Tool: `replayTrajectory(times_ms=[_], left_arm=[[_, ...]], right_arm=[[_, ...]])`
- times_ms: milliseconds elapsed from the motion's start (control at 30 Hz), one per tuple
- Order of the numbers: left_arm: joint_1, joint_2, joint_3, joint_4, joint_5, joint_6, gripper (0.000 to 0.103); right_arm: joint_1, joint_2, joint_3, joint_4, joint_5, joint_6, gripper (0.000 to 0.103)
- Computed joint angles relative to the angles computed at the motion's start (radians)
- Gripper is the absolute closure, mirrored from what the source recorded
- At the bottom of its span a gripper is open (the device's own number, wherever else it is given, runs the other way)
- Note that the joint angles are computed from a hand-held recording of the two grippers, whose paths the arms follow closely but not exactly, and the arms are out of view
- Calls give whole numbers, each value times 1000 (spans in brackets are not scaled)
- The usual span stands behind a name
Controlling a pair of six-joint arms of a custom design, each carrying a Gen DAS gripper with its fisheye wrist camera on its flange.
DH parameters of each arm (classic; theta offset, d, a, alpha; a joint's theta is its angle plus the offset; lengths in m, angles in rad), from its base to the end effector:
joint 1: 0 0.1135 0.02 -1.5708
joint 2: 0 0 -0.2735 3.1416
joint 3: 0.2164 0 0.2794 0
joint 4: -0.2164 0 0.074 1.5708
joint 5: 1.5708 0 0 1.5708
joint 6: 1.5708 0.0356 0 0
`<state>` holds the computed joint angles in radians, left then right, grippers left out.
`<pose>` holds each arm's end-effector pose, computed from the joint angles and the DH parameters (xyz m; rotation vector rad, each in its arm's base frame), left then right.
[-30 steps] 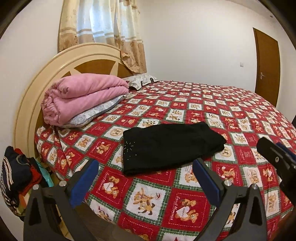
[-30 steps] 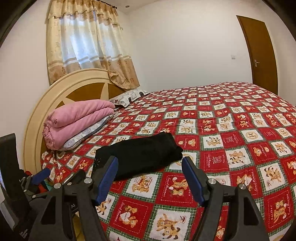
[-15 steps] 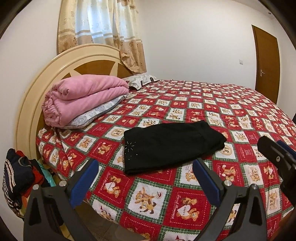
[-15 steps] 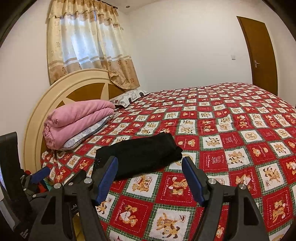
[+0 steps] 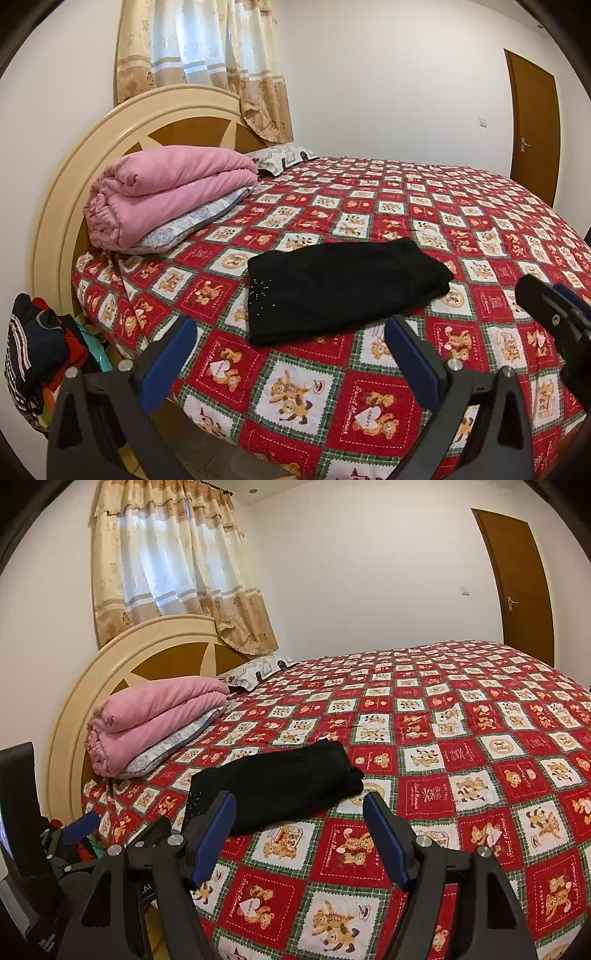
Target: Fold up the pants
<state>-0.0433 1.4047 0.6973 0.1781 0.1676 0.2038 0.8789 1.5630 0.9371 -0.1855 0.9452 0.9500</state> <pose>0.3148 -0.0196 0.1964 0.3576 2.0621 -0.0789 0.2388 0.2430 0.2070 0.4714 1.9533 0.0082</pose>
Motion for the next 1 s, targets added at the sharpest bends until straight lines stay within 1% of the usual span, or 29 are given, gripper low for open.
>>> replayTrajectory(times_ms=[200,333,467,567,733,800,900,1000], left_arm=[[-3,5,-7,22,-31,11,0],[-3,-1,-9,26,-34,3,0],[-13,-9,-11,25,-42,19,0],[-21,-3,2,-2,-46,20,0],[-10,10,20,-35,-21,8,0],[-10,5,14,-30,-19,2,0],[-10,-13,-20,21,-8,6,0],[-24,-15,-24,31,-32,22,0]], right_arm=[[4,1,-2,-1,14,5,30],[4,-3,-7,-1,14,7,30],[5,1,-3,-8,16,13,30],[6,5,0,-17,22,13,30],[6,7,5,-27,21,23,30],[4,9,7,-31,15,28,30],[3,14,11,-33,11,28,30],[5,17,14,-31,14,26,30]])
